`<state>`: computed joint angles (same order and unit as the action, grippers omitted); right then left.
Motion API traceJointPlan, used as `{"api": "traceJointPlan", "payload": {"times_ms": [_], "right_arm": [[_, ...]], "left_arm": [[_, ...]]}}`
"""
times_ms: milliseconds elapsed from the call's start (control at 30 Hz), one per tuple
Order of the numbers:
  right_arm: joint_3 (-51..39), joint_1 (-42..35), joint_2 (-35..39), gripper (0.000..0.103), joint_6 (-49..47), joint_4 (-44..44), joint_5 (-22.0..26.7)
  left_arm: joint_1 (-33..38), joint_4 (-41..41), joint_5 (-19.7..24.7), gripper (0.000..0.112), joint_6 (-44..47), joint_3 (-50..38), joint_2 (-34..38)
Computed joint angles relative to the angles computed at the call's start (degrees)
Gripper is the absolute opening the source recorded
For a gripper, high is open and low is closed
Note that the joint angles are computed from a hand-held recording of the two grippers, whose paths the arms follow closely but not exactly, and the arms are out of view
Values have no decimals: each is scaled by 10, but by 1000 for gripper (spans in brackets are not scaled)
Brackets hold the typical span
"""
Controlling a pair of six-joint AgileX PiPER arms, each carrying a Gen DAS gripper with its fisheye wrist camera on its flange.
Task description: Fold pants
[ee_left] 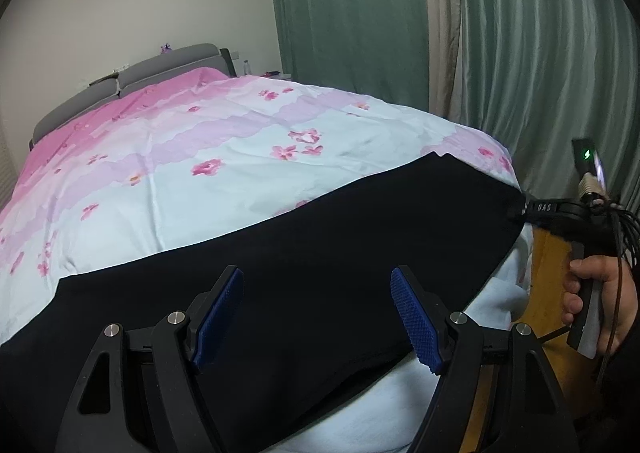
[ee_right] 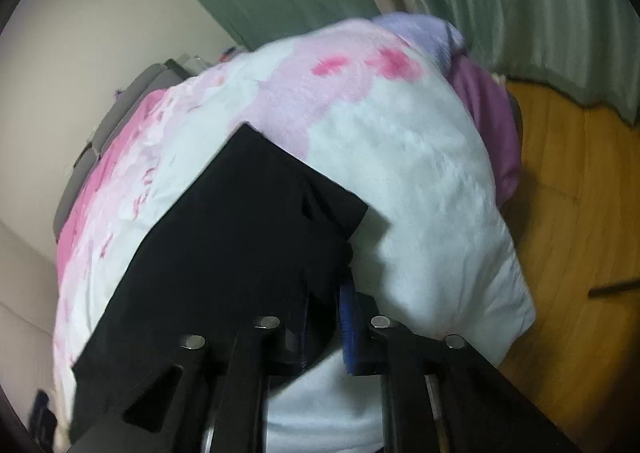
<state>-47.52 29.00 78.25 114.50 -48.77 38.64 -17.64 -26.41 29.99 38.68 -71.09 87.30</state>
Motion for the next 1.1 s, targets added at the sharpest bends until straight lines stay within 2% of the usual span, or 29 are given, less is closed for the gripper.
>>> {"api": "traceJointPlan", "payload": {"times_ms": [100, 167, 233, 300, 367, 433, 467, 533, 600, 667, 767, 900, 1100], "right_arm": [[-38, 54, 10, 11, -1, -63, 94], [-60, 51, 16, 11, -32, -74, 109], [-58, 19, 10, 11, -40, -70, 78], [-51, -22, 8, 12, -57, -56, 26], [-58, -64, 27, 14, -140, 19, -22], [-54, -81, 36, 24, -167, 61, -32], [-48, -81, 32, 35, -157, 59, -29], [-51, -62, 23, 44, -138, 51, 20], [-65, -36, 15, 47, -132, 38, 85], [-75, -18, 3, 50, -137, 35, 128], [-76, -8, -18, 50, -136, 42, 152], [-55, -18, -39, 50, -138, 45, 84], [-44, -26, -3, 50, -111, 6, -15]], "left_arm": [[-6, 1, 1, 76, -5, -6, 6], [-10, 4, -1, 76, -10, -11, 10], [-12, 0, -3, 76, -9, -13, 11], [-15, 3, -5, 76, -12, -16, 13], [-16, 6, -4, 76, -16, -17, 15], [-15, 2, 0, 76, -16, -22, 18], [-15, 2, 1, 76, -17, -23, 19], [-15, 3, 4, 76, -18, -28, 23], [-14, 1, 5, 76, -16, -29, 25], [-11, -6, 7, 76, -14, -28, 26], [-7, -12, 7, 76, -11, -28, 28], [-2, -18, 7, 76, -5, -23, 25], [2, -16, 8, 76, -8, -26, 29]]}}
